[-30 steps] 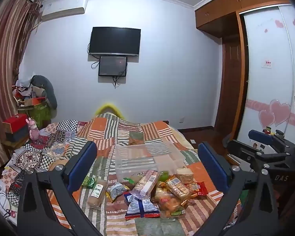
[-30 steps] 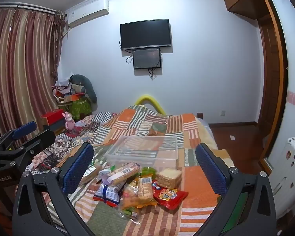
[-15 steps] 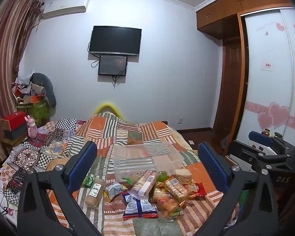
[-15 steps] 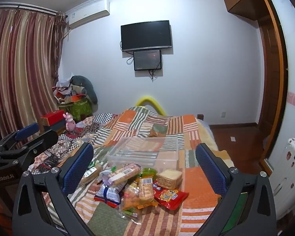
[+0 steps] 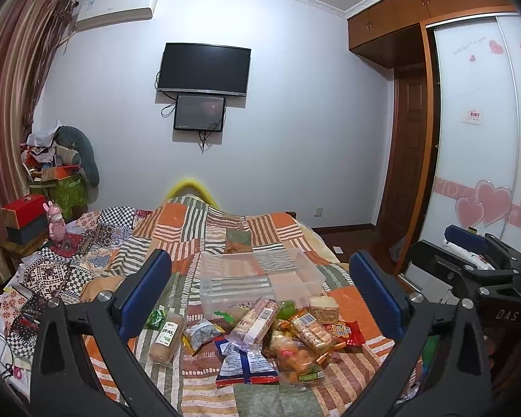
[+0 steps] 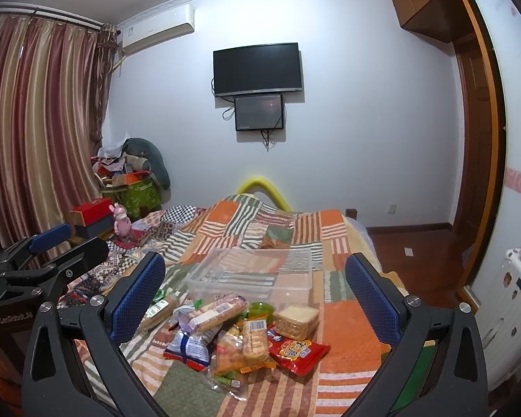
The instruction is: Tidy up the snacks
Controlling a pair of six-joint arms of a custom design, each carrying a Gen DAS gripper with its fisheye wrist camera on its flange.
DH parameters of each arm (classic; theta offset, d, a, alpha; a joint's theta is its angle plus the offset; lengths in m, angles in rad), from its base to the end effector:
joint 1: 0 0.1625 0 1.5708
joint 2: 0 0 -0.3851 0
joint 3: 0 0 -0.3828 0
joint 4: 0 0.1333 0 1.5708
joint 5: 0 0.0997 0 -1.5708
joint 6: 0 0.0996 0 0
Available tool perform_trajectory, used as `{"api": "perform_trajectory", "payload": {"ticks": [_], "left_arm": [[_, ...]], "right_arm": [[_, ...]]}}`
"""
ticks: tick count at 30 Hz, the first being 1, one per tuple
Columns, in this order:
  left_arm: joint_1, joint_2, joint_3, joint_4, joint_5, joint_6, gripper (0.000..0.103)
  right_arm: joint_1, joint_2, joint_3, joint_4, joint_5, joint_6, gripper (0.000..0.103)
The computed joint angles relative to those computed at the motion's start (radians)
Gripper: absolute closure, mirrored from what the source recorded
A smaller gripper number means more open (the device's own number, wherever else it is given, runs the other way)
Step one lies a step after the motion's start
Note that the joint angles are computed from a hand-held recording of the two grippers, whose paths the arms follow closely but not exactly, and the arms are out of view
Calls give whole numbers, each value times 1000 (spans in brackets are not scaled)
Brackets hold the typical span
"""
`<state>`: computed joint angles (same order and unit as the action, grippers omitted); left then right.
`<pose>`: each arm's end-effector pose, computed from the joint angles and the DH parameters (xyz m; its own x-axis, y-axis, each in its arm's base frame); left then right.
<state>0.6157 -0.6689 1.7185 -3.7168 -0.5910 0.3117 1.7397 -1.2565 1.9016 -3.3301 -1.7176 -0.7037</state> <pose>-0.3550 -0.5157 0.1327 -0.7659 0.1078 -0.6339 0.6386 0.2424 -0.7304 0.2107 -0.5294 0.3446 -0.7124 -0.3093 0.6299 -0.7018 0.3075 -0.6426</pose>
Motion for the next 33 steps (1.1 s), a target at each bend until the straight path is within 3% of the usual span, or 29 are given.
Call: {"api": "perform_trajectory", "payload": {"ticks": [33], "left_arm": [[2,-12,11,8,-3,-8,0]], "right_arm": [[-5,3,20,-63,31,-6,0]]}}
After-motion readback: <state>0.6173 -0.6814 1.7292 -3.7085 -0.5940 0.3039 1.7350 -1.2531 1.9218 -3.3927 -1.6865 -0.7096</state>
